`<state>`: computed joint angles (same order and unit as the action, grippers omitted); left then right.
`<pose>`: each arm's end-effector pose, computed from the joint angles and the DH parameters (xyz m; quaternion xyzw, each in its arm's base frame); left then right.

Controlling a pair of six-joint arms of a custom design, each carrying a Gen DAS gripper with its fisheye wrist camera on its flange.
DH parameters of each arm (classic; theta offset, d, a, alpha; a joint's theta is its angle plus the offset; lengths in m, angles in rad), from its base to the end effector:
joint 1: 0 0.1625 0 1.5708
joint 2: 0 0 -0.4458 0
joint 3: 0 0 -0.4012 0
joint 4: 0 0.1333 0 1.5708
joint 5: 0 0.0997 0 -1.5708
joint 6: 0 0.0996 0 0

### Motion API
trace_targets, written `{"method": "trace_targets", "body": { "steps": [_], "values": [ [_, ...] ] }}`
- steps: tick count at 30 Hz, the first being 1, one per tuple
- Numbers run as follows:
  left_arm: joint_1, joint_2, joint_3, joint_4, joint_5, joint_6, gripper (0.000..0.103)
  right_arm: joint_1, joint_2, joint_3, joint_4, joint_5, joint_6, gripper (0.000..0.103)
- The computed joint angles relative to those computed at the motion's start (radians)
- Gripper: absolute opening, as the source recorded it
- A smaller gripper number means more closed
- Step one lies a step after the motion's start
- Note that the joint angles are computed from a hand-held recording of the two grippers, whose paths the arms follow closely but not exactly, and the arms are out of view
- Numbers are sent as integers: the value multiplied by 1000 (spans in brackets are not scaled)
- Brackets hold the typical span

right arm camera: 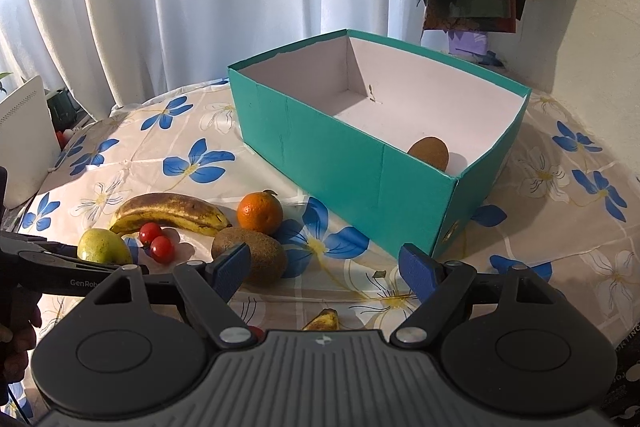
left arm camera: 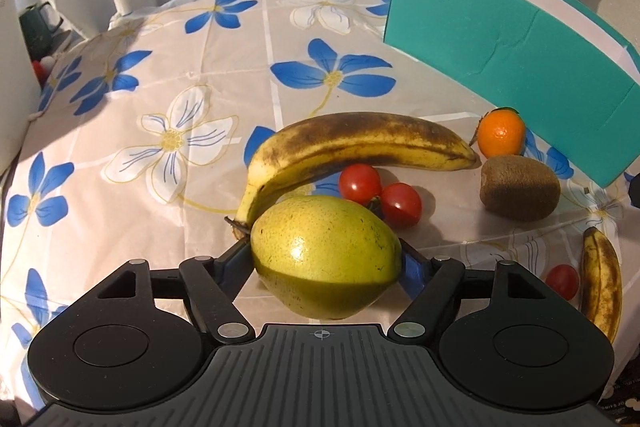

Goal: Organize fruits
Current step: 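Grasp the green pear with the left gripper while the right gripper grasps a red cherry tomato, then carry the green pear into the box and open the left gripper while the right holds the tomato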

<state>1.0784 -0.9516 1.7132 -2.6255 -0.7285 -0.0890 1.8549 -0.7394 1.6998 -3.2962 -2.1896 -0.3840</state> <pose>-0.1308 -0.6830 0.2140 0.1224 0.8965 -0.2436 0.3493 0.2652 -0.6387 0.1447 0.1824 -0.8721 0.3410 0.2999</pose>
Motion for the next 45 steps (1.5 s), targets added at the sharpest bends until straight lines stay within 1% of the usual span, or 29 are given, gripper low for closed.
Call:
{"method": "trace_targets", "body": {
  "steps": [4, 7, 9, 12, 14, 15, 17, 21, 22, 23, 28, 31, 39, 45],
  "values": [
    [-1, -2, 8, -17, 0, 14, 78, 2, 5, -4, 12, -1, -20, 82],
    [-4, -4, 12, -16, 6, 4, 78, 3, 5, -4, 25, 3, -27, 82],
    [-12, -5, 22, -28, 23, 10, 78, 3, 4, -3, 37, 9, -39, 82],
    [-26, -16, 39, -52, 28, 22, 78, 2, 2, -1, 65, 25, -54, 80],
    [-37, -25, 51, -75, 25, 38, 78, 1, -1, -4, 107, 40, -57, 69],
    [-43, -27, 57, -91, 26, 49, 78, 0, -2, -6, 134, 45, -55, 66],
    [-58, -33, 70, -126, 26, 76, 78, -1, -4, -10, 196, 60, -50, 55],
    [-78, -43, 84, -167, 13, 102, 78, -4, -1, -16, 273, 86, -58, 48],
    [-82, -44, 85, -173, 12, 108, 78, -4, 3, -20, 290, 86, -60, 42],
    [-86, -46, 88, -182, 11, 112, 78, -5, 5, -24, 306, 86, -59, 40],
    [-96, -54, 98, -205, 3, 123, 78, -5, 17, -39, 372, 64, -64, 31],
    [-100, -58, 100, -209, -1, 124, 78, -4, 21, -42, 376, 54, -77, 26],
    [-104, -60, 100, -213, 0, 125, 78, -4, 28, -55, 392, 48, -90, 26],
    [-106, -61, 97, -206, 1, 125, 78, -7, 36, -69, 429, 33, -84, 27]
  ]
}}
